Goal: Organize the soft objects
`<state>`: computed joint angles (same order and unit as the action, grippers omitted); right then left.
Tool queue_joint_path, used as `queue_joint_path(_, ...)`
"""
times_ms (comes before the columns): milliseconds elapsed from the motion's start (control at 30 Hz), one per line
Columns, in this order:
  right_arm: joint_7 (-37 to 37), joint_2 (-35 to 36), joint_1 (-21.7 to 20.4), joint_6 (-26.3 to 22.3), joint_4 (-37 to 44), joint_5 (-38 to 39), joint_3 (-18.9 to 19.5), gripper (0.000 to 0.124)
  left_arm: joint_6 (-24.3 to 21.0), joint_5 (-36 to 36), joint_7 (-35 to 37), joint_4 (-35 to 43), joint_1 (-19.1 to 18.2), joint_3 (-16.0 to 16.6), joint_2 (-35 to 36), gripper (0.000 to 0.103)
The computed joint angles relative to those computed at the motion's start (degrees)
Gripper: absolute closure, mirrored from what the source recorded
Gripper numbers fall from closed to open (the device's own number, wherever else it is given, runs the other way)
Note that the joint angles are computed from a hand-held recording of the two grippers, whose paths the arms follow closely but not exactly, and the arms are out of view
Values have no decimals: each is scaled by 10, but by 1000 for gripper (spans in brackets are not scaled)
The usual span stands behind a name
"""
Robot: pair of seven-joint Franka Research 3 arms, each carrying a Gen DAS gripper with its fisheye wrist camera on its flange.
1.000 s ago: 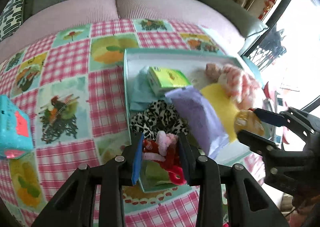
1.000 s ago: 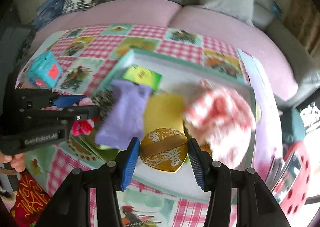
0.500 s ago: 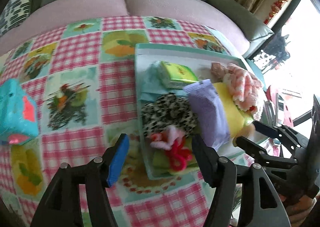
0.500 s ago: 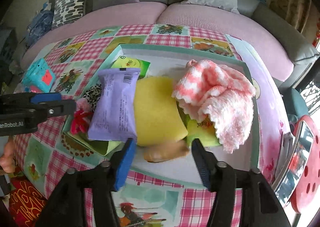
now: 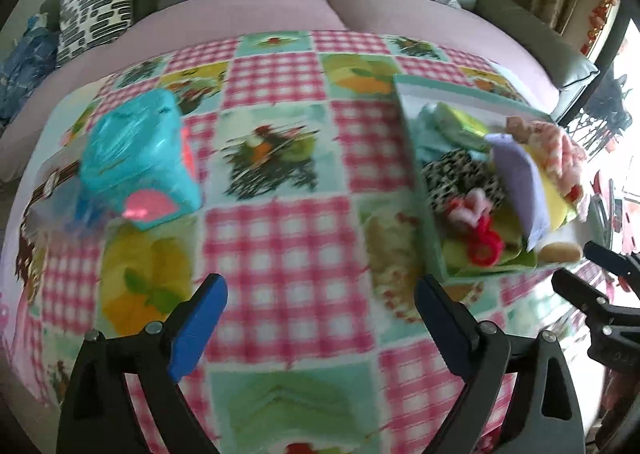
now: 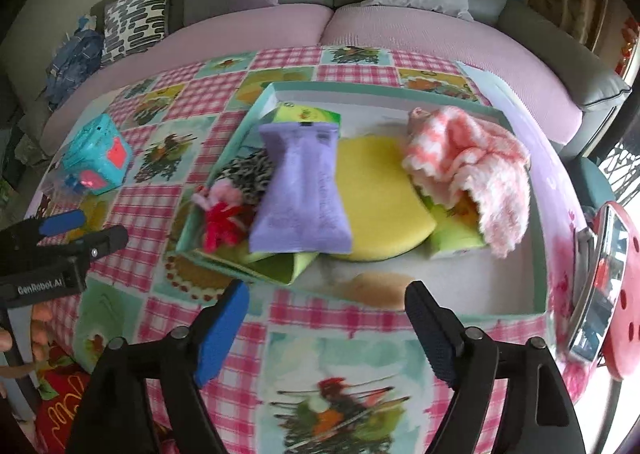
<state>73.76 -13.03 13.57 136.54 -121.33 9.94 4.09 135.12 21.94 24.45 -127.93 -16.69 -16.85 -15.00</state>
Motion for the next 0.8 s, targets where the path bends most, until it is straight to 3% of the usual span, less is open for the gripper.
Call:
queue_joint_path(100,7,-9,3,-1,-9,3,4,21,-6,-1,-9,-24,-2,-2,-22,8)
queue_joint_path(433,31,-35,13,2,-35,-7,16,21,-20,-11,-33,-86,-5,-8,-88,8)
queue_joint_path(800,42,-46,19,-1,-40,-21,23,21,-84,7,-55,-88,-11,-23,-110,8)
